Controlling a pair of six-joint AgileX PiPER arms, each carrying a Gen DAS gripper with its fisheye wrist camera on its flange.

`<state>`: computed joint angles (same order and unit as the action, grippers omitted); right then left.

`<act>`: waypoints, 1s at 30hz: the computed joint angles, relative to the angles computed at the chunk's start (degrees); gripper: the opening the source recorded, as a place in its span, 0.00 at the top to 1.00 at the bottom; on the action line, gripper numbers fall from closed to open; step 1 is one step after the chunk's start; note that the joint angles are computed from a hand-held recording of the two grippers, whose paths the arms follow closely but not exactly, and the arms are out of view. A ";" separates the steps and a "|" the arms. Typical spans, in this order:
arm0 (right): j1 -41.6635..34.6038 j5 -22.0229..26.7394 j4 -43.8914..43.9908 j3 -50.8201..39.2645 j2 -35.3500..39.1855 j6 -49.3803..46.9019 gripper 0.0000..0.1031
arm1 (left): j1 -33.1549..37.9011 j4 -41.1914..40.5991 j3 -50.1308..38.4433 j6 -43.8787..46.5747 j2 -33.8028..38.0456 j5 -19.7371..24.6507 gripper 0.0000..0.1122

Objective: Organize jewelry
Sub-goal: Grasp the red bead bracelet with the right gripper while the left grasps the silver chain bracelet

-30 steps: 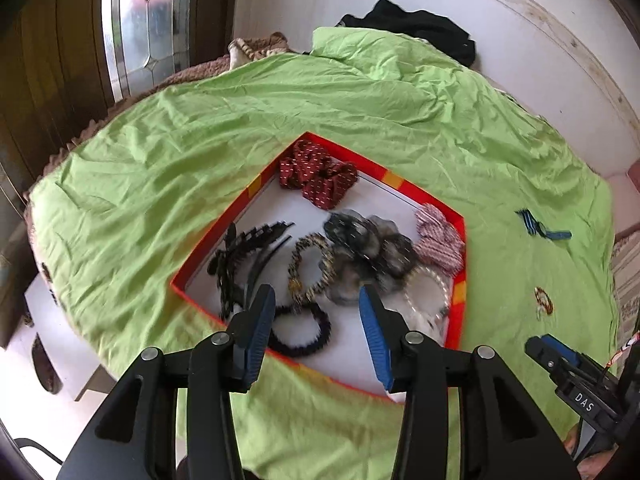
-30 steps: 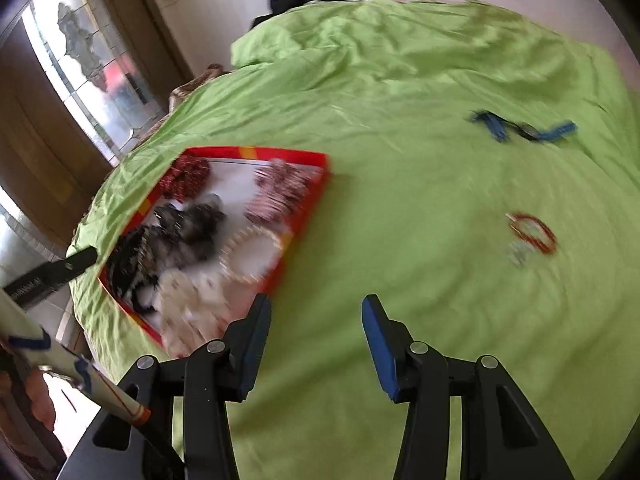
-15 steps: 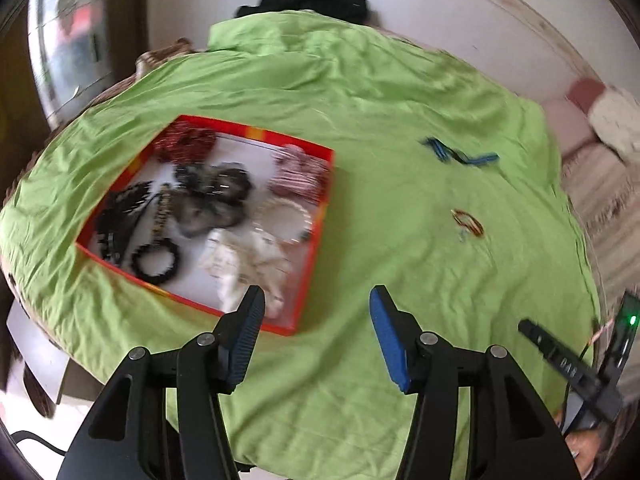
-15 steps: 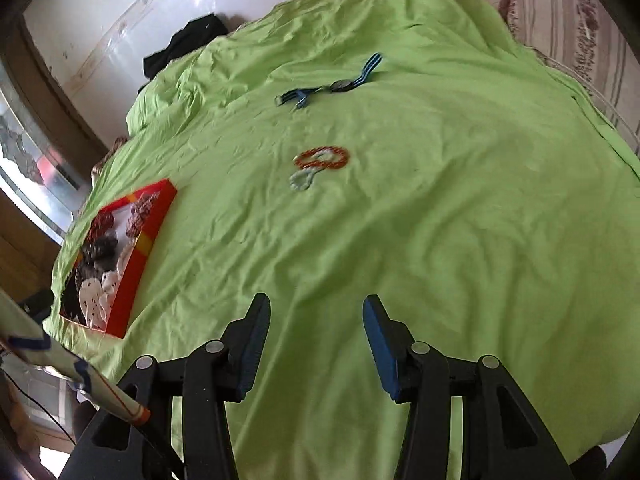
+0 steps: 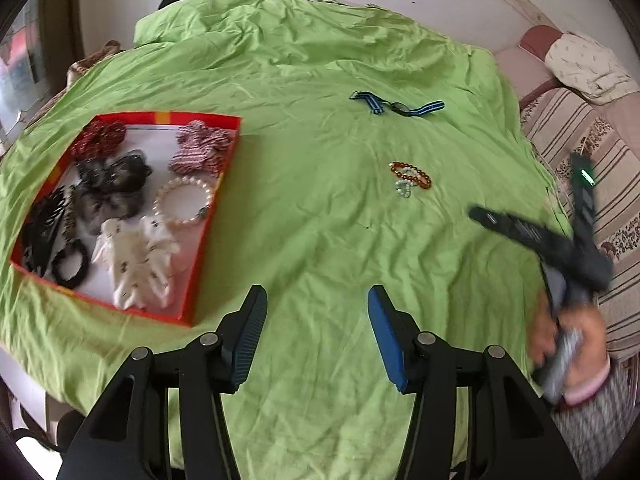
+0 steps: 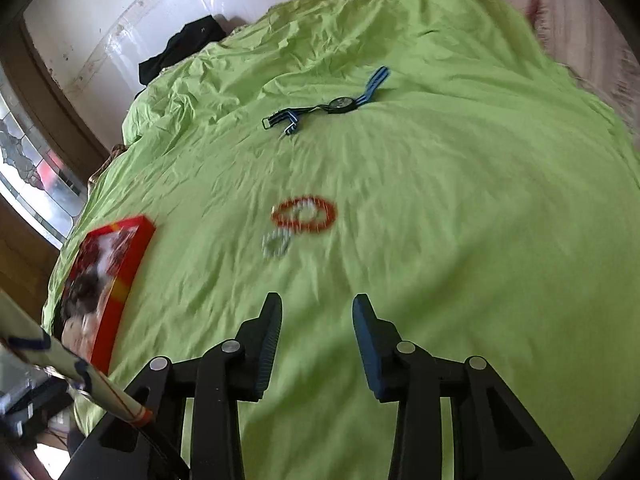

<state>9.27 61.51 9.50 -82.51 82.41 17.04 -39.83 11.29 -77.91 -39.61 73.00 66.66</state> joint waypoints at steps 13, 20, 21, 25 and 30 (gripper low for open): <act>3.22 2.81 -14.68 -17.65 22.87 3.48 0.92 | 9.20 -8.75 2.11 11.25 6.32 -7.71 0.54; -3.26 5.90 -16.89 -6.63 11.56 5.27 0.92 | 9.11 -13.34 -3.87 14.25 12.77 -8.17 0.54; -4.52 5.85 -15.94 -3.88 8.86 4.70 0.92 | 8.99 -14.12 -4.96 14.75 13.95 -8.33 0.54; -9.85 2.96 -10.61 6.58 -1.55 0.59 0.92 | 7.83 -17.65 -11.41 16.53 20.24 -8.59 0.54; -16.67 -7.95 -1.64 17.56 -9.19 -5.99 0.91 | 5.59 -18.66 -27.67 16.73 33.38 -6.40 0.54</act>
<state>-7.40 53.56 7.86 -64.96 73.21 11.05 -34.24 -7.37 -105.58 -22.88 106.38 60.26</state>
